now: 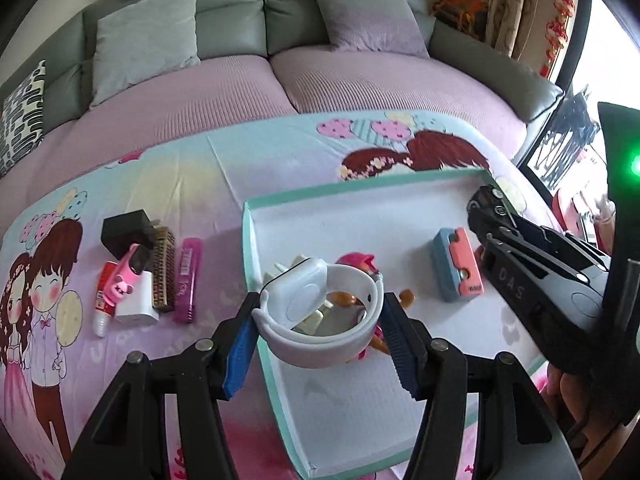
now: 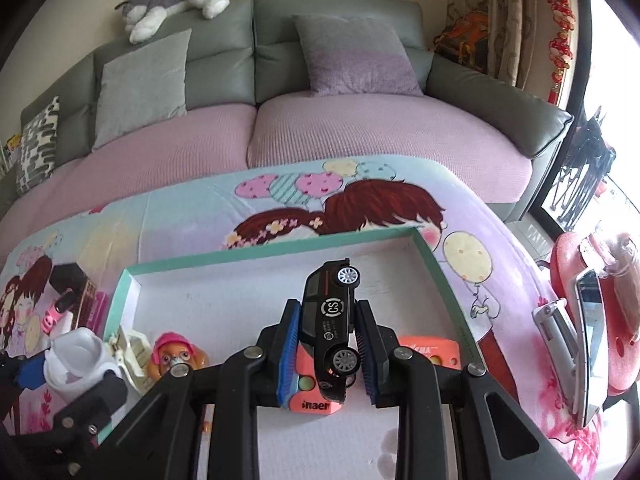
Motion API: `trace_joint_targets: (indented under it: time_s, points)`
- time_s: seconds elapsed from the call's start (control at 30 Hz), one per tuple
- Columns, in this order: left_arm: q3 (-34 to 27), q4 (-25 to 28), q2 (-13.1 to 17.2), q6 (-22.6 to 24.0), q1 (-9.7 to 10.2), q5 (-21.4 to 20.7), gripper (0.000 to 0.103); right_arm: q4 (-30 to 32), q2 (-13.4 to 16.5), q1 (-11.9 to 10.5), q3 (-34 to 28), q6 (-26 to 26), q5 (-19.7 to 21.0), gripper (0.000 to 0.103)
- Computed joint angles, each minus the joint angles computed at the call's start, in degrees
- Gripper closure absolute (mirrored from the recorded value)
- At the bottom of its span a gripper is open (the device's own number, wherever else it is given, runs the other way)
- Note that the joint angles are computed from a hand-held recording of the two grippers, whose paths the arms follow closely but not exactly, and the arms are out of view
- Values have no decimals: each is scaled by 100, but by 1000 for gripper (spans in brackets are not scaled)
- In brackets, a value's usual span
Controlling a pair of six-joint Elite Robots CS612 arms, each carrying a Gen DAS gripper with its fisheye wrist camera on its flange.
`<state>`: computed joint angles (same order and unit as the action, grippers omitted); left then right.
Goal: Organize rigid objects
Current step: 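Carry the black car with right tool while left tool carries the white watch band over the tray, then open left gripper to drop the white watch band in the tray while right gripper releases the car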
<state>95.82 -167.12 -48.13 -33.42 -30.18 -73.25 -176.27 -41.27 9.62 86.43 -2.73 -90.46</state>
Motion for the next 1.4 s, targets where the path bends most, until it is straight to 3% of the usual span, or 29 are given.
trace_joint_targets:
  time_s: [0.57,0.7,0.93,1.03,1.27,1.37,1.4]
  points:
    - [-103,410,60,-51,32,-20,40,409,71,40,-107,-143,34,73]
    - [-102,418,52,-54,20,72,27,401,72,49,-111,-176,8,73]
    - [-80,386,16,-20,13,105,27,317,39,24,-78,-60,117,71]
    - [-41,290,-17,-52,13,120,27,210,22,27,-48,-11,73,51]
    - [23,196,-79,-118,23,178,27,37,-4,29,-9,2,100,47]
    - [87,98,-124,-139,21,268,27,-17,0,27,-2,61,74,31]
    - [109,85,-142,-168,22,320,27,-36,-1,23,3,89,73,30]
